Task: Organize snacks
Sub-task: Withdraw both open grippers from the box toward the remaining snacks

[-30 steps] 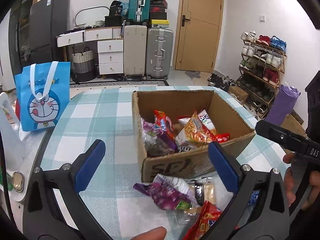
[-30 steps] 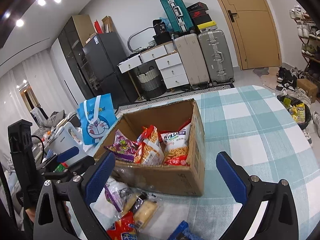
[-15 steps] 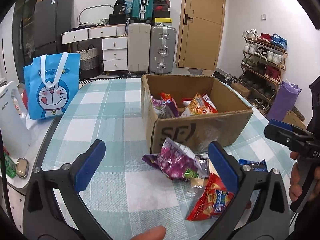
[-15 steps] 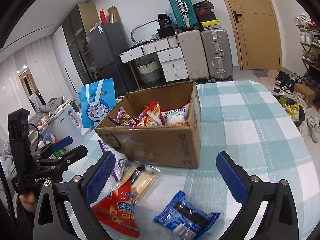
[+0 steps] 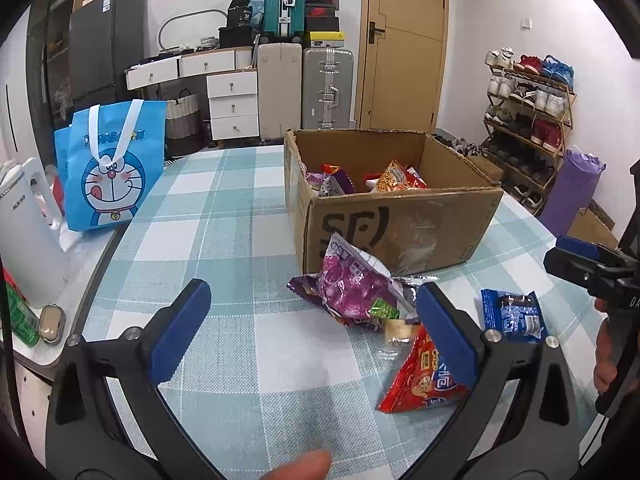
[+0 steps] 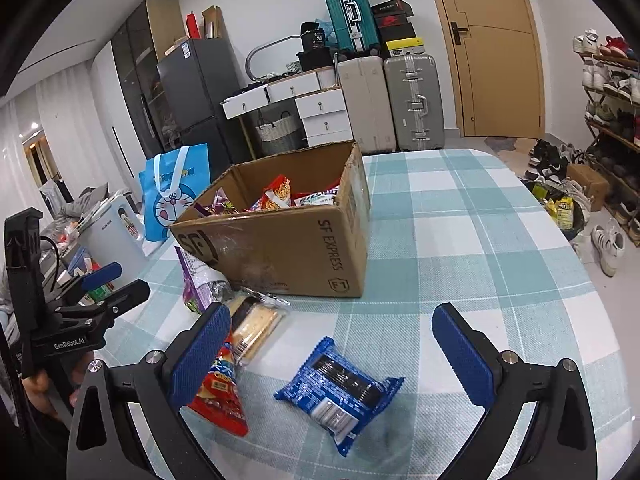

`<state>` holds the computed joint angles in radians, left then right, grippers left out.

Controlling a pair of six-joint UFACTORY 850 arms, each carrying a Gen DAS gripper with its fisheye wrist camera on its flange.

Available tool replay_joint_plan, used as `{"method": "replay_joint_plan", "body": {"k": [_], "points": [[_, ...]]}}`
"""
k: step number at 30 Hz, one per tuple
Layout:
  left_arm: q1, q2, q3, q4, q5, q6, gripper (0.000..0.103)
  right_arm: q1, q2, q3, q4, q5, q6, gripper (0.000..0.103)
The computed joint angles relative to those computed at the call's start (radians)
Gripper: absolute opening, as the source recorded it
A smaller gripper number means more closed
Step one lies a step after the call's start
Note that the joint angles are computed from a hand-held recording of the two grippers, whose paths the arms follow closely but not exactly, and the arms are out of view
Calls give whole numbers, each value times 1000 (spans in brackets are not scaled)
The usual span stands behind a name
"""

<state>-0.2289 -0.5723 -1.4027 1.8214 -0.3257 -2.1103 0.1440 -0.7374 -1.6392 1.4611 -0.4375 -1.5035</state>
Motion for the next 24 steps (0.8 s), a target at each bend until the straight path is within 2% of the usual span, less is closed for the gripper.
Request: {"method": "replay_joint_plan", "body": {"k": [10, 24], "points": [[-6, 33, 55, 63, 15, -76, 102, -6, 9, 20, -116, 28, 113, 102], [-31, 10, 41, 26, 73, -1, 102, 3, -37, -29, -289, -3, 278, 103]]}}
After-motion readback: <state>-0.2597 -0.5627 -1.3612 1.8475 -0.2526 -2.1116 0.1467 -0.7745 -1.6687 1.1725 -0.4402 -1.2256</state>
